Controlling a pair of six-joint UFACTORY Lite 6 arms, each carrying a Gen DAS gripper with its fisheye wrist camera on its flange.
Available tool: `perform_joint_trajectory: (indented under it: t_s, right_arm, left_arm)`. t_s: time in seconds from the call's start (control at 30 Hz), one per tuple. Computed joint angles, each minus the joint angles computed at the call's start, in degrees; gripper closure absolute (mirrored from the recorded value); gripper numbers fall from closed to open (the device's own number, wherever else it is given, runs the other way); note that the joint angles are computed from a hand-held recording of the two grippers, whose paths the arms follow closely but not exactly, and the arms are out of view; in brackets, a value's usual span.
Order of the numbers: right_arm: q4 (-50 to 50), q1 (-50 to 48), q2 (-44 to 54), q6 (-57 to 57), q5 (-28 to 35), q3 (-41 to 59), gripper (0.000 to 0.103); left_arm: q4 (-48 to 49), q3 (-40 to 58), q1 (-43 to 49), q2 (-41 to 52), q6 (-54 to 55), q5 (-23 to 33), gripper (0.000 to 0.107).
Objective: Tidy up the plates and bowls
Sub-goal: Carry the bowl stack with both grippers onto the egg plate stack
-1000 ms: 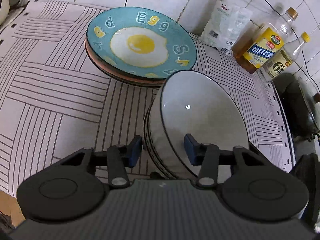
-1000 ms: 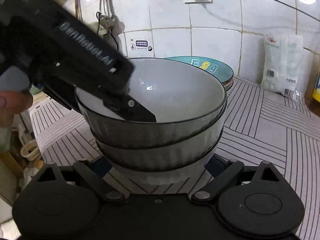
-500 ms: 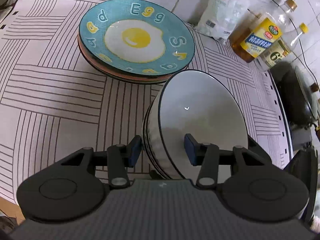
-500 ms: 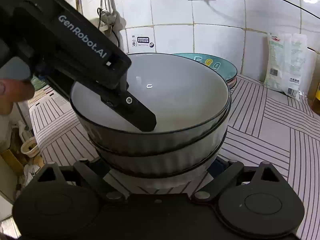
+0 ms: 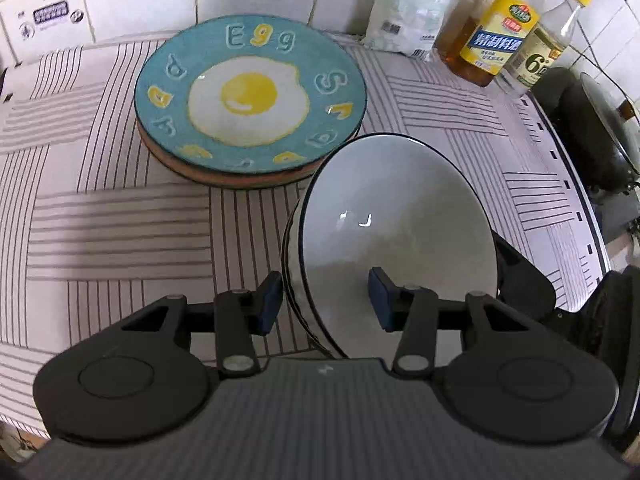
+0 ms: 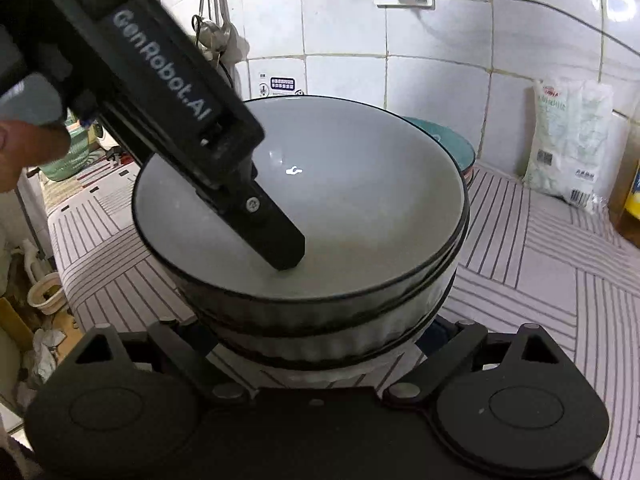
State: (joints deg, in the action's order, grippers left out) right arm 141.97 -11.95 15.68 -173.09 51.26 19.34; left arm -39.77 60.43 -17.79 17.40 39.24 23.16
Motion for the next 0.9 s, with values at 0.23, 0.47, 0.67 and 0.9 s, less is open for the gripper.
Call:
perform_joint_trajectory:
  t_s: [0.23,0.47,0.67,0.9]
  right_arm:
    - [2.62,1.52,-6.80,2.70,-2.27,-1.36,0.006]
    - [6.71,6.02,-10.35,2.79,-6.89,2.35,0.006]
    - [9.44,9.98,-6.16,5.04,-9.75,10.58,0.006]
    - [15.37,14.06,0.61,3.45,-12.00,20.20,0.006]
  left_arm:
    - [-1.66,6.36,4.00,0.96,5.38,7.95,0.062]
    - [5.65,17.93,6.38,5.50,-1.00,13.93,0.062]
    - [9.74,27.88,8.08,10.20,-3.12,16.59,0.062]
    - [14.77,43.66,8.99,20.14,-9.26,20.55,0.062]
